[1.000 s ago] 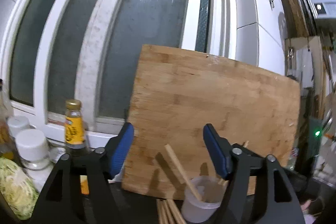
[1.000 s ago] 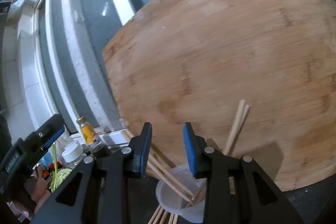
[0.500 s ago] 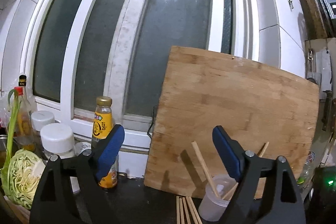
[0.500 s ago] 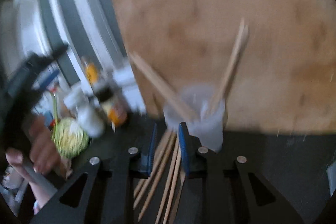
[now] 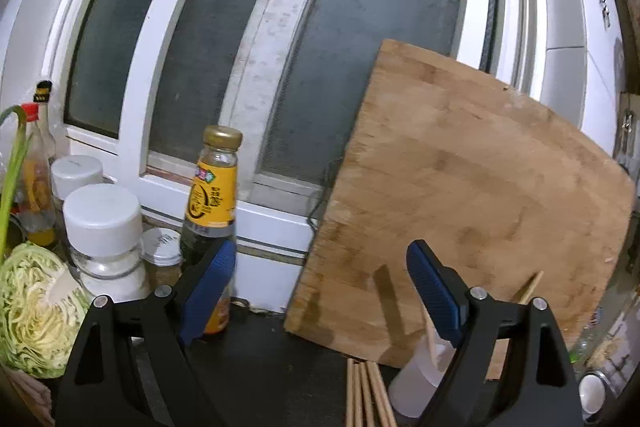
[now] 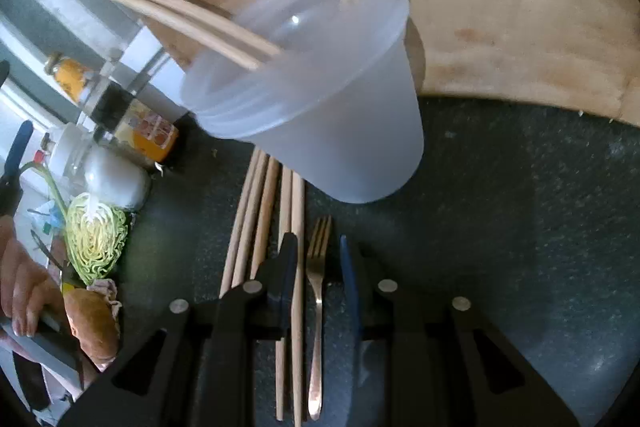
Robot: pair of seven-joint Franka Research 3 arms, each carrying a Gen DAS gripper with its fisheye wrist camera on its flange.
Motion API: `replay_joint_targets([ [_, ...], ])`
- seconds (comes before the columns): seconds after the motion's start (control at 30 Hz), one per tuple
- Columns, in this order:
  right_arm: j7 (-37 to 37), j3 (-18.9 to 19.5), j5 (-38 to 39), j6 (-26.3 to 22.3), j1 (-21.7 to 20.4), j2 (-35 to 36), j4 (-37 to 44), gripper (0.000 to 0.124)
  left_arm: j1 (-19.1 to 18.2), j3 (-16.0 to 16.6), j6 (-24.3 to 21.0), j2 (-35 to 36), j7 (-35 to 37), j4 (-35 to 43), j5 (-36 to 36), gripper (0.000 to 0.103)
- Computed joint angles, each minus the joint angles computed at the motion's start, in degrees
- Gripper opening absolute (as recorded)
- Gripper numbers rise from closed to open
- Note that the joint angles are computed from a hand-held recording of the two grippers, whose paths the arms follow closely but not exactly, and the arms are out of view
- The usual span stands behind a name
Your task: Organize utensils
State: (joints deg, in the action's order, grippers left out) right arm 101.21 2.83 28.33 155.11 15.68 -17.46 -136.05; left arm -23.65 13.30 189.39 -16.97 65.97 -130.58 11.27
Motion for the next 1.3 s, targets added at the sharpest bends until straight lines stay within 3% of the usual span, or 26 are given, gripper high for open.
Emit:
replay_joint_targets([
  [0.07,0.6,0.3,-1.1,-1.1,-0.3,0.9,1.2,0.017,5.6,-4.9,1.0,0.7,-0.7,0.0,0.4,0.086],
  [0.17,0.5,0.1,-1.5,-2.4,-0.5,1.3,1.9,0.009,2.6,-2.0,0.3,0.9,-1.3,0.5,0.8,0.086],
  [0.3,5.7,3.1,-10.1,-2.8,-2.7,1.7,3.0,0.004,12.8,-11.0,-1.0,1.7,-3.2,1.1,1.1,0.086],
  [0.4,9.5,4.9,-17.3,-4.9,-3.9,1.9,4.4,0.003,11.3,-9.7,-3.7,1.8,-2.7,1.9,0.6,0.086],
  [0.53,12.7,5.9,-24.5,-8.4,-4.1,2.7,6.6,0.002,20.5,-17.9,-9.6,2.3,-5.5,3.9,2.8,0.086],
  [0.63,13.6,6.1,-28.0,-10.4,-3.7,3.4,7.9,0.002,19.3,-16.9,-14.3,3.4,-4.1,5.7,0.6,0.086],
  [0.9,17.6,6.7,-39.7,-19.6,-2.3,7.9,14.7,0.003,21.5,-18.7,-24.6,6.4,-3.0,10.2,0.4,0.086],
  [1.03,19.1,6.3,-43.7,-20.7,-1.1,9.2,16.1,0.003,21.1,-19.0,-30.7,7.7,-0.6,12.7,-0.6,0.086],
  [1.13,19.2,5.6,-44.7,-18.5,-0.5,8.8,15.1,0.002,20.2,-18.8,-35.4,9.2,3.4,14.6,-3.9,0.085],
  [1.3,14.0,3.5,-36.9,-6.4,0.1,2.4,7.6,0.002,18.2,-18.2,-40.4,11.5,16.6,17.0,-17.2,0.061],
])
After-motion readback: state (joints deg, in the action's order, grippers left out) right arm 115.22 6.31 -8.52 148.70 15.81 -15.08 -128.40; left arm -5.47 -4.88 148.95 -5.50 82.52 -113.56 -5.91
